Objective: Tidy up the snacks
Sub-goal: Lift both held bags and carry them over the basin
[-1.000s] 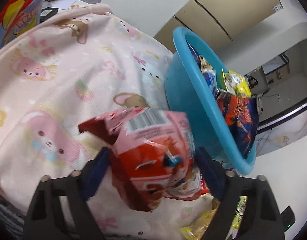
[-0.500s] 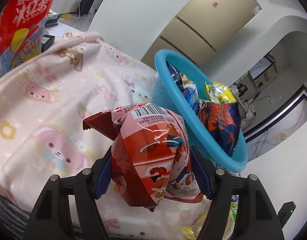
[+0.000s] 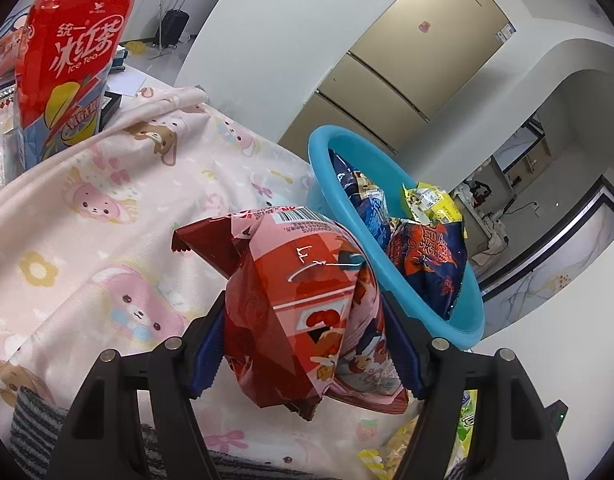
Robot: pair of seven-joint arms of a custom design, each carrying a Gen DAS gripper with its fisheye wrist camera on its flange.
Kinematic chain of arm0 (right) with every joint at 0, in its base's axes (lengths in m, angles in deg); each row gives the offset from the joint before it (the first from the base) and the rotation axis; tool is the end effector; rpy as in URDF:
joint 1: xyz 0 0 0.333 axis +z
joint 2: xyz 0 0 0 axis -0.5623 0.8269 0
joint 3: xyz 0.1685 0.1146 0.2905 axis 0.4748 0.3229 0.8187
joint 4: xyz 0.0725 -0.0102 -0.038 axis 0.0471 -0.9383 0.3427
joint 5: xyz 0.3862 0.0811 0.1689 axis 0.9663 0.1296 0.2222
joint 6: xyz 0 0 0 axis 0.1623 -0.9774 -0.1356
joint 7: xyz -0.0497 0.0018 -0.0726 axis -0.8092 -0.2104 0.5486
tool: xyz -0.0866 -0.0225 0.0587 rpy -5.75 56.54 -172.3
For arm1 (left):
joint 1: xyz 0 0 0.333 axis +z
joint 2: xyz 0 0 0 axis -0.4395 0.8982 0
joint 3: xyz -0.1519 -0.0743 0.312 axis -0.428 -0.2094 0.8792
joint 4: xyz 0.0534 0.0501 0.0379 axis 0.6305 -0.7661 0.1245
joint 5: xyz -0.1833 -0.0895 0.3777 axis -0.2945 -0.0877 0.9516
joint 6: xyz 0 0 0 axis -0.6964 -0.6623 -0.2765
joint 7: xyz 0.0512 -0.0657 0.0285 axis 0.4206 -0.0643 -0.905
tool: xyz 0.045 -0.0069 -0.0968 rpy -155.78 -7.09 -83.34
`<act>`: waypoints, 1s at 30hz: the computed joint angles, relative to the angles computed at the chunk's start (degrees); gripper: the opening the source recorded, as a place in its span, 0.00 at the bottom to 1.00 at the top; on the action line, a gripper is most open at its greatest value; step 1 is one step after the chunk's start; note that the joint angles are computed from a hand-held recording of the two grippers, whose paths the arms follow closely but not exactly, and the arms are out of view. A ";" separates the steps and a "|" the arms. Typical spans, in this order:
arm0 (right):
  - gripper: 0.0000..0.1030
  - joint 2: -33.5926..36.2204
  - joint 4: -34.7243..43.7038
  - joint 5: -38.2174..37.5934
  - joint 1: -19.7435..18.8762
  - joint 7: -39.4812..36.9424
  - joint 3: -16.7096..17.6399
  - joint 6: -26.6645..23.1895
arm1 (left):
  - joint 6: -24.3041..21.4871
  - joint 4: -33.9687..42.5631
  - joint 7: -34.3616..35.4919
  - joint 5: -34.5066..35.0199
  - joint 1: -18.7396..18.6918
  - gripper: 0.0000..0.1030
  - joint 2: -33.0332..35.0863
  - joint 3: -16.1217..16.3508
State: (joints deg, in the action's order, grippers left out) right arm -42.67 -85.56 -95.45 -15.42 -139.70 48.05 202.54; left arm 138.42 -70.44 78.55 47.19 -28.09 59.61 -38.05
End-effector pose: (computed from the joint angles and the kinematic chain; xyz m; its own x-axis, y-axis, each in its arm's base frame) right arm 0.4534 0.3057 0.4555 -0.4931 -0.6540 -0.5737 -0.4164 0.7564 -0.5044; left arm 0.7619 -0.2544 0.4925 -0.3345 -0.7363 0.5882 -0.8229 -0.0761 -0.5631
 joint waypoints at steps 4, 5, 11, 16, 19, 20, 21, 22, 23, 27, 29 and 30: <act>0.79 1.21 0.25 -2.41 -0.59 1.87 -0.64 3.43 | 1.77 -1.19 0.84 -0.48 0.16 0.71 -1.03 -0.26; 0.78 1.31 0.21 -3.04 -0.60 2.56 -0.71 3.79 | 2.15 -1.42 1.04 -0.32 0.06 0.71 -1.22 -0.21; 0.68 0.03 0.02 -7.33 -0.01 6.15 -0.26 1.55 | 3.28 -2.51 1.68 0.49 -0.40 0.71 -2.09 0.01; 0.68 -2.15 0.61 -5.19 1.20 0.78 0.88 -4.55 | 4.30 -3.71 2.14 0.78 -0.21 0.71 -3.34 -0.06; 0.68 -3.67 1.33 -4.57 1.62 -2.40 1.93 -8.10 | 5.59 -4.87 4.92 -1.20 1.13 0.71 -4.78 -1.12; 0.68 -4.08 1.67 -4.82 1.65 -3.33 2.20 -8.87 | 6.02 -5.26 6.37 -2.55 1.87 0.71 -5.60 -1.67; 0.68 -4.52 2.20 -5.15 1.70 -4.74 2.49 -9.67 | 6.15 -5.49 7.88 -3.89 2.46 0.71 -6.27 -2.14; 0.68 -4.80 2.74 -5.11 1.75 -6.16 2.69 -10.33 | 6.18 -5.65 9.55 -5.29 3.01 0.71 -7.00 -2.51; 0.68 -5.00 3.35 -5.08 1.77 -7.47 2.86 -10.94 | 6.36 -5.94 11.85 -7.10 3.69 0.71 -8.05 -3.00; 0.68 -5.00 7.23 -8.23 1.33 -11.14 3.49 -12.35 | 5.59 -6.04 19.63 -14.01 4.64 0.71 -11.49 -3.45; 0.68 -4.17 9.95 -10.50 1.21 -12.50 3.55 -12.55 | 3.83 -5.21 23.70 -17.88 5.05 0.71 -12.87 -3.77; 0.68 -3.56 11.59 -11.69 1.24 -13.35 3.51 -12.55 | 3.13 -4.72 25.29 -19.35 4.96 0.71 -13.39 -3.69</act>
